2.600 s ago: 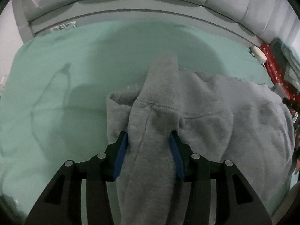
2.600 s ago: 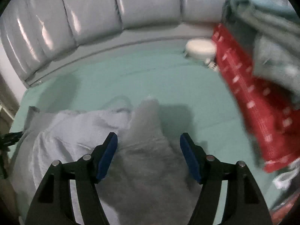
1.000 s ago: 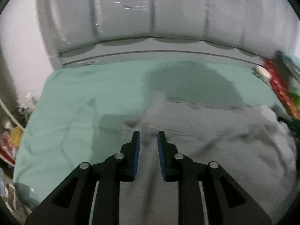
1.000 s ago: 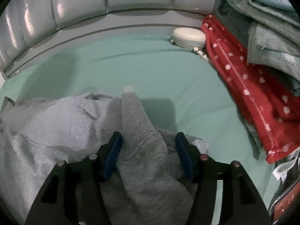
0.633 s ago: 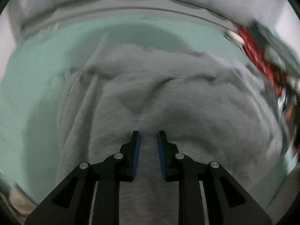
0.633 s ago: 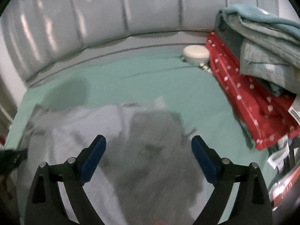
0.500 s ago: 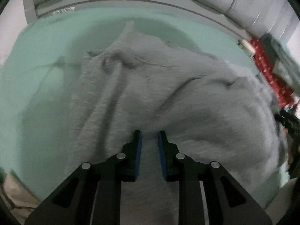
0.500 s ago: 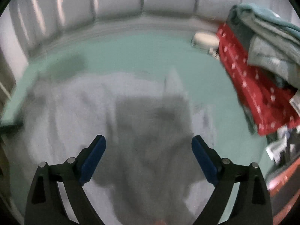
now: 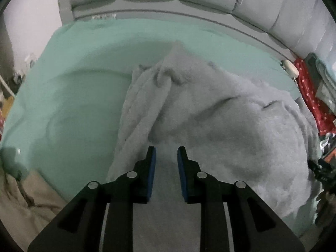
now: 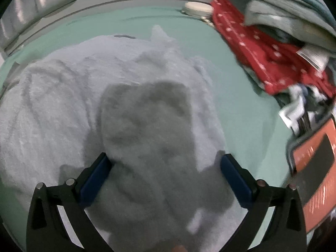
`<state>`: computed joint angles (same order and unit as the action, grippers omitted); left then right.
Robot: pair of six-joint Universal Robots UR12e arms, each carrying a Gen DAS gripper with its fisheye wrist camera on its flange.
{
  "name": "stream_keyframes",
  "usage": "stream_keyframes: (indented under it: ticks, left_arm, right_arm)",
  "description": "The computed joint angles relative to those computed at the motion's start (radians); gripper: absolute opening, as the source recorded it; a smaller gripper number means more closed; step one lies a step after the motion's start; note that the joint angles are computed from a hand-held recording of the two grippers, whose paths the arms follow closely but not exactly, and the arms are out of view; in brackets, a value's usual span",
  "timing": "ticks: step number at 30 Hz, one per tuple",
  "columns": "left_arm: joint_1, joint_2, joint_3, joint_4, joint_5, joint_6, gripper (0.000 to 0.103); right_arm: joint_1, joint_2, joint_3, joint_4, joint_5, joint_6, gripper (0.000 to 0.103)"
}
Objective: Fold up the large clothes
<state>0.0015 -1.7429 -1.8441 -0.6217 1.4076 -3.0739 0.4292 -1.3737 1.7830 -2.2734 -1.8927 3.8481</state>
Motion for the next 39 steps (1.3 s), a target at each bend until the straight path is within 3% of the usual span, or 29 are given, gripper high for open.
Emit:
stream_keyframes:
  ticks: [2, 8, 18, 25, 29, 36, 39]
  left_arm:
    - [0.011, -0.003, 0.009, -0.025, -0.028, -0.011, 0.023]
    - [0.033, 0.025, -0.002, 0.023, -0.110, -0.026, 0.023]
    - [0.032, 0.077, -0.020, -0.122, -0.254, 0.013, 0.023]
    - [0.050, 0.074, -0.020, -0.125, -0.274, -0.031, 0.023]
    - [0.050, 0.060, -0.007, -0.135, -0.271, -0.045, 0.023]
    - [0.048, 0.056, -0.004, -0.116, -0.276, -0.042, 0.023]
    - [0.040, 0.041, 0.006, -0.124, -0.246, -0.032, 0.023]
  right_arm:
    - [0.005, -0.020, 0.009, 0.024, -0.017, 0.059, 0.102]
    - [0.014, -0.087, 0.053, -0.015, -0.005, 0.227, 0.102]
    - [0.059, -0.131, 0.120, -0.080, 0.115, 0.553, 0.102]
    - [0.077, -0.098, 0.114, -0.108, 0.130, 0.608, 0.102]
    - [0.055, -0.092, 0.166, -0.226, 0.206, 0.671, 0.103]
    - [0.049, -0.074, 0.155, -0.242, 0.157, 0.636, 0.103]
    - [0.049, -0.053, 0.139, -0.257, 0.127, 0.620, 0.103]
